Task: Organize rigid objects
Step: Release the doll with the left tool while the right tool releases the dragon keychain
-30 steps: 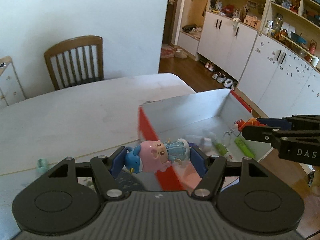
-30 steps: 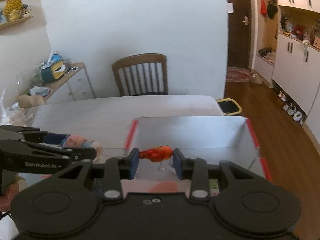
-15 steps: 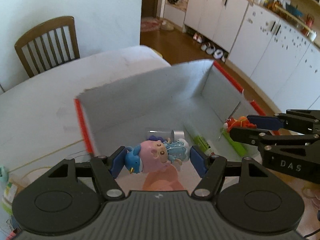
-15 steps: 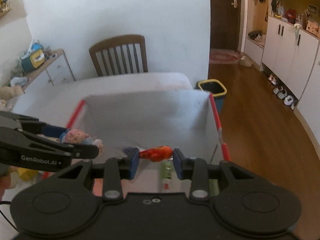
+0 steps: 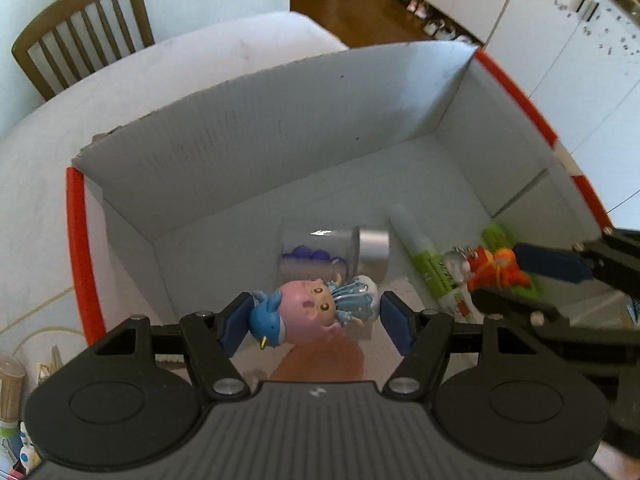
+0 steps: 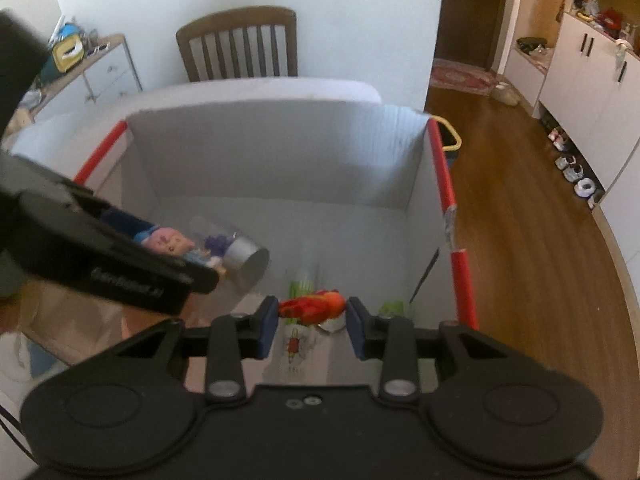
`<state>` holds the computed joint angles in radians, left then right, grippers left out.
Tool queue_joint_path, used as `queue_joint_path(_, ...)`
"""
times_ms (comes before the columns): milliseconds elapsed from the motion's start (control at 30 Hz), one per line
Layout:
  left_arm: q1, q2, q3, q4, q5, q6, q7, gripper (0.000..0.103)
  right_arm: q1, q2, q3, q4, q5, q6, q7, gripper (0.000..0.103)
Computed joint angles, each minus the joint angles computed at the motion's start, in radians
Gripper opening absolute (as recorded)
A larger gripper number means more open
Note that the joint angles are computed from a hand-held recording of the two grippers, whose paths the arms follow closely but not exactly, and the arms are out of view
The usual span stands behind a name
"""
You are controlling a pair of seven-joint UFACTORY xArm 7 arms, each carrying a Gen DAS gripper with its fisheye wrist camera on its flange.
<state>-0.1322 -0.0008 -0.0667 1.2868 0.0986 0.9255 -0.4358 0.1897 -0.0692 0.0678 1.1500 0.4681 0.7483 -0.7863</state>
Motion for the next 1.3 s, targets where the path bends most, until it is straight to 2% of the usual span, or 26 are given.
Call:
queue_joint_path(67, 0.002, 0.027, 0.003, 0.031, -0.011, 0.029, 0.009, 0.069, 0.002, 0.003, 0.003, 0.002, -0.012, 0.007, -0.007, 0.035)
queue_joint_path(133, -0.002, 0.049, 0.002, 0.057, -0.005, 0.049, -0.003, 0.064, 0.002, 0.016, 0.006, 0.011, -0.030, 0.008, -0.005, 0.035)
queue_joint_path(300, -0.001, 0.073, 0.008, 0.091, -0.010, 0.072, 0.003, 0.064, 0.001, 0.052, 0.016, 0.046, -0.084, 0.039, 0.057, 0.036)
queue_joint_path(500, 0.001, 0.075, 0.011, 0.094, -0.025, 0.086, 0.002, 0.064, -0.007, 0.068, 0.018, 0.060, -0.108, 0.067, 0.080, 0.036)
queue_joint_path(800, -0.010, 0.050, 0.005, 0.083, 0.017, 0.103, -0.012, 0.064, -0.027, 0.061, 0.007, 0.081, -0.043, 0.122, 0.075, 0.042)
queue_joint_path(1033, -0.021, -0.024, -0.010, 0.025, 0.084, 0.060, -0.041, 0.065, -0.040, 0.034, -0.004, 0.076, 0.008, 0.134, 0.068, 0.045)
queue_joint_path(1200, -0.018, -0.085, -0.020, -0.017, 0.093, 0.023, -0.068, 0.065, -0.046, 0.003, -0.017, 0.067, 0.057, 0.144, 0.055, 0.047)
queue_joint_path(1267, -0.017, -0.118, -0.024, -0.044, 0.092, 0.002, -0.071, 0.065, -0.048, -0.014, -0.025, 0.056, 0.085, 0.141, 0.039, 0.059)
queue_joint_path(1300, -0.016, -0.134, -0.027, -0.057, 0.093, -0.006, -0.073, 0.065, -0.048, -0.026, -0.030, 0.047, 0.103, 0.139, 0.026, 0.062)
